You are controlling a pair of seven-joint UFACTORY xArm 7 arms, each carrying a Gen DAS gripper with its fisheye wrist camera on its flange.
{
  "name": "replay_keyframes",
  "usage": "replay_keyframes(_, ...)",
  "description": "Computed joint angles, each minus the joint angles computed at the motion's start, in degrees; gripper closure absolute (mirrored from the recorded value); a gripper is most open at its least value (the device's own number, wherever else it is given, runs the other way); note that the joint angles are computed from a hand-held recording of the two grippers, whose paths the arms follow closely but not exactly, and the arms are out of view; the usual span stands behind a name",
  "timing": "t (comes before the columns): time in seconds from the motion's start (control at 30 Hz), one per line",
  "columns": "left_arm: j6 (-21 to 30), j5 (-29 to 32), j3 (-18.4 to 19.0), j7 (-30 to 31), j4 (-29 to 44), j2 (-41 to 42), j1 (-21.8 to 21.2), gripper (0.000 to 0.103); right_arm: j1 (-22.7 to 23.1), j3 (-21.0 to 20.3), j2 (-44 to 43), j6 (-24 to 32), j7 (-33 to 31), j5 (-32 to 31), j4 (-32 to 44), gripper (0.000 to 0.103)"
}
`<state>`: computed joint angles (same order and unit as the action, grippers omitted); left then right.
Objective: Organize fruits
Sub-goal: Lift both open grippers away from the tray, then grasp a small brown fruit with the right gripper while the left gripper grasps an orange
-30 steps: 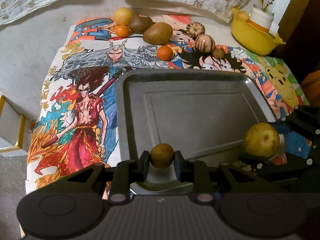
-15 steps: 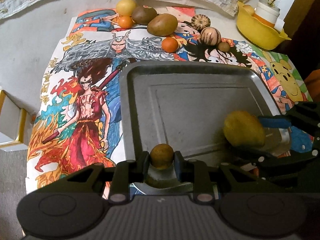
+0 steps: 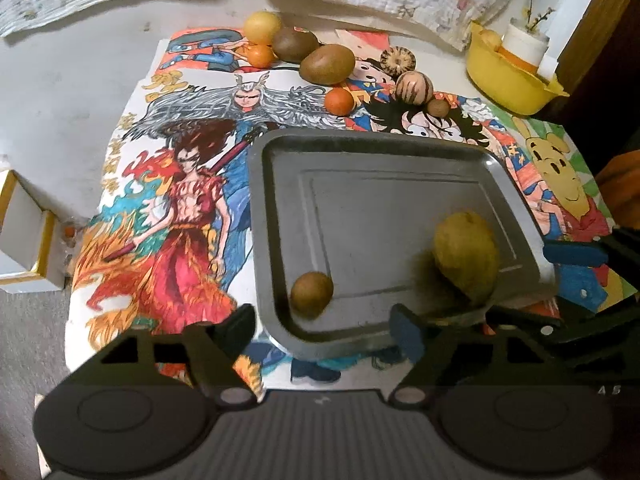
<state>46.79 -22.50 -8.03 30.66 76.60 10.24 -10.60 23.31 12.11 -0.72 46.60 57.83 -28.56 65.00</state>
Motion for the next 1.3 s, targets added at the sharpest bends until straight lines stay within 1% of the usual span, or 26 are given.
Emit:
replay_keyframes(0.07,-0.25,-0.26,0.29,-0.07,-1.45,-1.33,0.34,0.015,0.28,0.3,-0.56,0.77,2.03,0.02,-0.24,0.007)
replay_keyframes(0.13,0.15,-0.14,0.65,-0.09,-2.34,-2.19,0.62,0.011,0.43,0.55,-1.07,1.36,3.61,0.54,-0.52,0.004)
replay_keyframes(0.23,0.28,0.22,1.08,0.84,-3.7,-3.34,0.96,0.007,0.65,0.94,-1.23,3.21,5.55,1.44,-0.24,0.001)
replay_keyframes(0.37,-0.5,0.76,1.49,2.76,-5.69,-4.82,1.13,0.004,0.91,1.05,-0.47,7.42,5.66,3.62,1.21,0.001)
replay_keyframes(0.5,-0.46,2.95,1.9,2.26,-6.15,-5.09,0.98,0.003,1.35,0.88,0.25,12.28,5.9,5.25,2.68,0.001)
replay_keyframes(0.63,-0.84,5.67,2.21,0.71,-5.52,-4.54,0.94,0.002,1.35,0.59,0.08,14.24,7.7,5.35,2.86,0.001)
replay_keyframes(0.73,-1.16,7.16,2.35,-0.63,-4.44,-3.7,1.04,0.001,1.27,0.44,0.53,15.21,7.51,4.39,3.71,0.001)
replay_keyframes(0.9,-1.72,10.27,2.53,-3.96,-1.1,-1.07,1.08,0.001,0.94,-0.07,0.93,14.14,7.68,1.94,4.3,0.001)
replay_keyframes(1.0,-1.62,11.68,2.52,-6.21,1.87,1.16,1.07,0.001,0.31,-0.67,1.15,12.24,8.2,0.28,4.13,0.001)
replay_keyframes(1.13,-1.01,13.51,2.33,-9.21,7.22,5.07,0.73,0.001,-0.81,-1.69,2.11,9.47,8.23,-1.41,4.72,0.001)
replay_keyframes(1.3,0.2,15.33,1.82,-12.26,14.95,10.52,-0.41,0.001,-2.27,-3.07,3.4,5.97,6.24,-3.82,5.6,0.001)
